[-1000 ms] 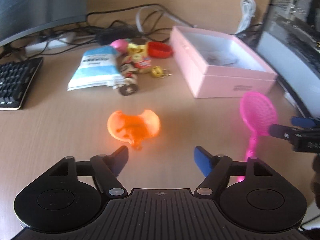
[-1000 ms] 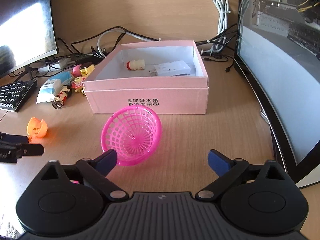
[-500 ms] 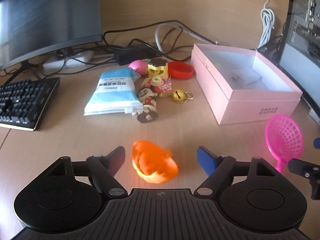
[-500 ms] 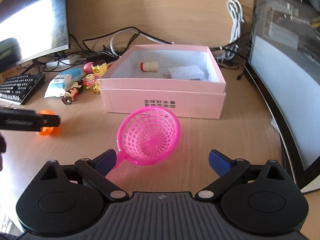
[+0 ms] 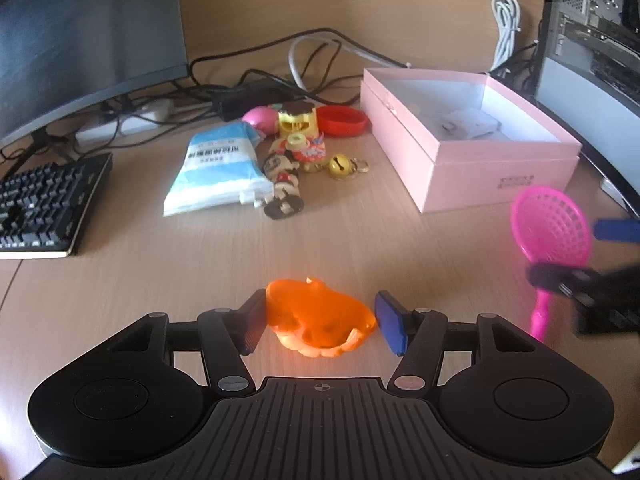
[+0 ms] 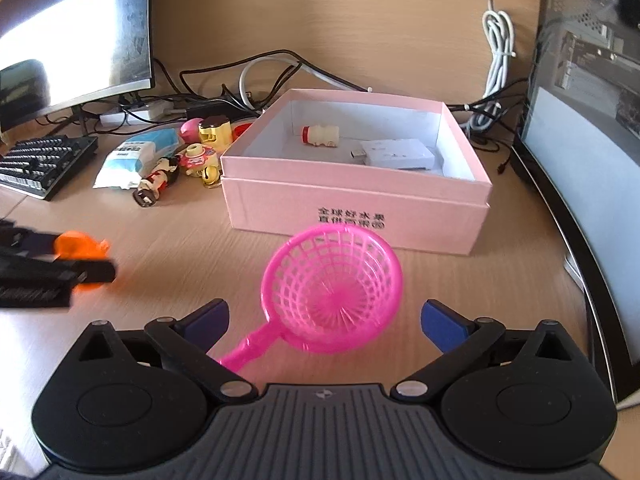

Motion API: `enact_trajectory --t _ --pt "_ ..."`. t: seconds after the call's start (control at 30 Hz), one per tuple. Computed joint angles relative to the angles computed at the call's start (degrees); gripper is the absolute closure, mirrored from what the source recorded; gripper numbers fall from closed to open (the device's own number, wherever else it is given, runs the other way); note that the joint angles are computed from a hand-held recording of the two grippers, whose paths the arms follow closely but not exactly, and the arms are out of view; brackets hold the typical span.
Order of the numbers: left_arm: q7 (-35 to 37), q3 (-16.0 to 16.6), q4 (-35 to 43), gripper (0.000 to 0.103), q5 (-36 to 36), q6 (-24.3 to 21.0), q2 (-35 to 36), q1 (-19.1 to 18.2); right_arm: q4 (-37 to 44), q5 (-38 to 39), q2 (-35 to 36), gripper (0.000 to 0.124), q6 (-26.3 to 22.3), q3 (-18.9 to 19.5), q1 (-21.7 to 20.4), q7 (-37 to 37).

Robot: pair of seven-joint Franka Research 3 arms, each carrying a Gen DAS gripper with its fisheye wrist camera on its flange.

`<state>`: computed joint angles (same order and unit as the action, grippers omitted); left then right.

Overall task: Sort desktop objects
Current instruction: 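Grasp the orange toy with the left gripper while the right gripper holds the scoop, then release the orange toy and pink scoop into the pink box with both grippers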

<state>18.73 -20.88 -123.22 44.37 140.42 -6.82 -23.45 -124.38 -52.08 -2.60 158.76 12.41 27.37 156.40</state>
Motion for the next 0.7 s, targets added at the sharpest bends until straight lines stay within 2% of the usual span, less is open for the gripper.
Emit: enact_trajectory --t 0.1,0.2,0.23,0.33,0.47,0.53,0.7 --pt "0.92 -0.09 -0.93 0.040 -2.51 -0.37 -0.96 -0.55 3.15 -2.10 2.54 0.022 -3.88 0.15 0.81 0.98" --pt "1.65 -0.29 -1.87 0.040 -4.21 0.01 -1.90 -0.89 3.66 -0.68 3.05 0.039 -4.32 -0.87 1.61 -1.70" --pt "2.21 -0.33 -2.17 0.040 -4.77 0.29 -2.22 -1.02 3.41 0.81 2.90 0.042 -3.96 -1.19 1.69 -3.49" --pt "3.96 -0.55 -2.35 0.040 -5.83 1.34 -2.58 -1.28 1.54 3.54 1.25 0.043 -1.53 -1.86 1.30 -6.15" --pt "6.95 -0.26 -0.23 0.040 -6.52 3.71 -1.61 -1.08 -1.24 11.15 -3.17 0.043 2.82 -1.85 -0.53 -13.46" --pt "7.00 -0.31 2.52 0.040 -3.72 5.60 -0.29 -0.31 -0.76 7.41 -5.63 0.043 4.71 -0.66 -3.23 -11.66" --pt "4.99 0.31 12.67 0.040 7.41 10.55 5.26 0.99 5.41 -11.63 -8.48 0.043 7.62 4.48 -12.70 1.47"
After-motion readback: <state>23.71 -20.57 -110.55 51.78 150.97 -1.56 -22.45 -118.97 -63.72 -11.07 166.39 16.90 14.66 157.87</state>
